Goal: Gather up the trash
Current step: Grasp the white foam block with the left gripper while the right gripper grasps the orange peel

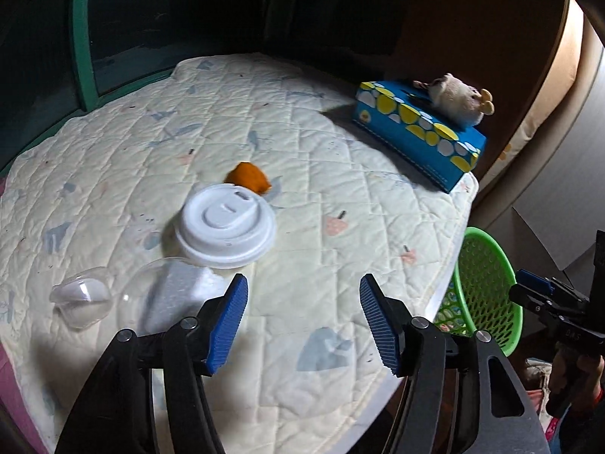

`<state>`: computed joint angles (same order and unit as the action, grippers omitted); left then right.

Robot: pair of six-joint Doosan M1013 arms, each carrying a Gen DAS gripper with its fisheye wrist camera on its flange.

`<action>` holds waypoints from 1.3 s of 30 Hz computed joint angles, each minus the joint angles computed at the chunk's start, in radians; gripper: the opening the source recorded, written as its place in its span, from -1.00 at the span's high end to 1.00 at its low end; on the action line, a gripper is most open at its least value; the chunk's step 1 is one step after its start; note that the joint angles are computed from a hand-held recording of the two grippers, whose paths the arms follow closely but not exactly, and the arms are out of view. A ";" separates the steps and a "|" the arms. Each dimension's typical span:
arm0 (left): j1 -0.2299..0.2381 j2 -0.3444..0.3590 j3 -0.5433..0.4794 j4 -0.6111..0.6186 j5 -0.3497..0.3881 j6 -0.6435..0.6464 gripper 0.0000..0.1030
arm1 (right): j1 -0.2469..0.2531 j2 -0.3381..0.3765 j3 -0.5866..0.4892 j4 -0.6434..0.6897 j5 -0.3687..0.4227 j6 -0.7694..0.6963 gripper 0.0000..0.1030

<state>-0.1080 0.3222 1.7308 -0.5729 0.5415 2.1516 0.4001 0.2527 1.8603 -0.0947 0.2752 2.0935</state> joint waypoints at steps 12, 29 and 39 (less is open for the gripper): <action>0.076 0.038 -0.021 0.074 0.043 -0.038 -0.39 | 0.028 0.054 -0.084 0.186 0.025 -0.236 -0.30; 0.093 0.091 -0.062 0.041 0.120 0.035 -0.39 | 0.052 0.122 -0.187 0.292 0.084 -0.401 -0.30; 0.094 0.099 -0.064 0.028 0.115 0.057 -0.23 | 0.064 0.159 -0.244 0.312 0.116 -0.458 -0.30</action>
